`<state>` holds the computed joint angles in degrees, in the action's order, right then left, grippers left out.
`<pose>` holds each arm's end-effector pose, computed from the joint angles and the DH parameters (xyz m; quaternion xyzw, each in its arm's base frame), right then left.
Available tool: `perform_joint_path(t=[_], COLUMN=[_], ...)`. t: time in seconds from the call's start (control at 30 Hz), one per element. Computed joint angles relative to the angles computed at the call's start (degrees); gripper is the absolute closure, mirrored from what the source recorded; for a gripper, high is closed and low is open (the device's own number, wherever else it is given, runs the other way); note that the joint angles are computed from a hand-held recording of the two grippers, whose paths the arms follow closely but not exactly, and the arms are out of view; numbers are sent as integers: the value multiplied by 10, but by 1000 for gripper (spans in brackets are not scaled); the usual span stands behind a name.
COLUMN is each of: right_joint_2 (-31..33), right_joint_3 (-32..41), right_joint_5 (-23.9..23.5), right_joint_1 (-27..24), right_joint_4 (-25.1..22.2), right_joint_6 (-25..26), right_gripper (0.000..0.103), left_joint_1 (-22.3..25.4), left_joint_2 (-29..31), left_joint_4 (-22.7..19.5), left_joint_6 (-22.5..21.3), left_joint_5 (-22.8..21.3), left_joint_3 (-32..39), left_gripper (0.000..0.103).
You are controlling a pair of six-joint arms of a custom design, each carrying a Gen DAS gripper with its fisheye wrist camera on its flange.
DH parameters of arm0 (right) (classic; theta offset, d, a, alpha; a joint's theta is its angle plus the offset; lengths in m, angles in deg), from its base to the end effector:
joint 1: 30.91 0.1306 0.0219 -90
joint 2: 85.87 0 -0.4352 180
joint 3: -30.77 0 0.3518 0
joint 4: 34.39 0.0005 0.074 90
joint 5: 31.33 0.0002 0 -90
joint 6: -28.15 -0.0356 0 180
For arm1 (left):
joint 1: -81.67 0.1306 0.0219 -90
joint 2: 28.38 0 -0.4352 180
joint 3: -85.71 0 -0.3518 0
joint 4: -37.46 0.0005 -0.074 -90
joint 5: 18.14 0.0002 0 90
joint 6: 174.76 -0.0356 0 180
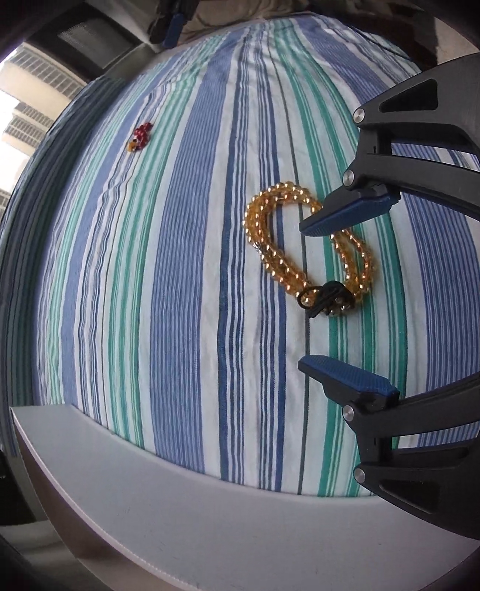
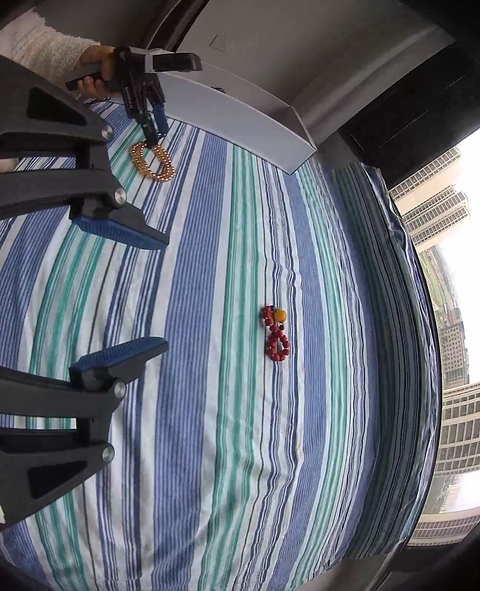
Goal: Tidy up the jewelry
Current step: 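Grasp the gold bead bracelet with the left tool while the right tool nears the red bead bracelet, then close the right tool on the red bead bracelet while the left tool holds the gold bracelet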
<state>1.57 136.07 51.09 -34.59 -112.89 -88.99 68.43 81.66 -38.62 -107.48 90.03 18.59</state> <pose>0.3902 -0.0209 0.5779 0.2403 0.9350 0.1140 0.2346 0.5359 -0.1380 0.4536 0.3234 0.9221 -0.1438 0.1563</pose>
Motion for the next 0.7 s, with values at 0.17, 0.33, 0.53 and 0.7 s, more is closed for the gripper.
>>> perform_joint_path(t=[0.17,0.33,0.53,0.7], right_joint_2=[150,231,293,313], right_joint_3=[119,180,230,252], right_joint_5=[-66,-55,3,64], right_joint_1=[-47,-36,-21,-3], right_joint_4=[-40,-65,-139,-150], right_joint_6=[-17,-31,-65,-73], right_gripper=[53,54,61,75], left_joint_1=[-4,-6,-12,-15], left_joint_2=[-5,-13,-21,-29], left_joint_4=[34,58,66,63], left_joint_6=[6,0,-13,-19], left_joint_5=[-39,-60,-81,-73], left_joint_3=[-24,-38,-50,-55], left_gripper=[34,35,47,86])
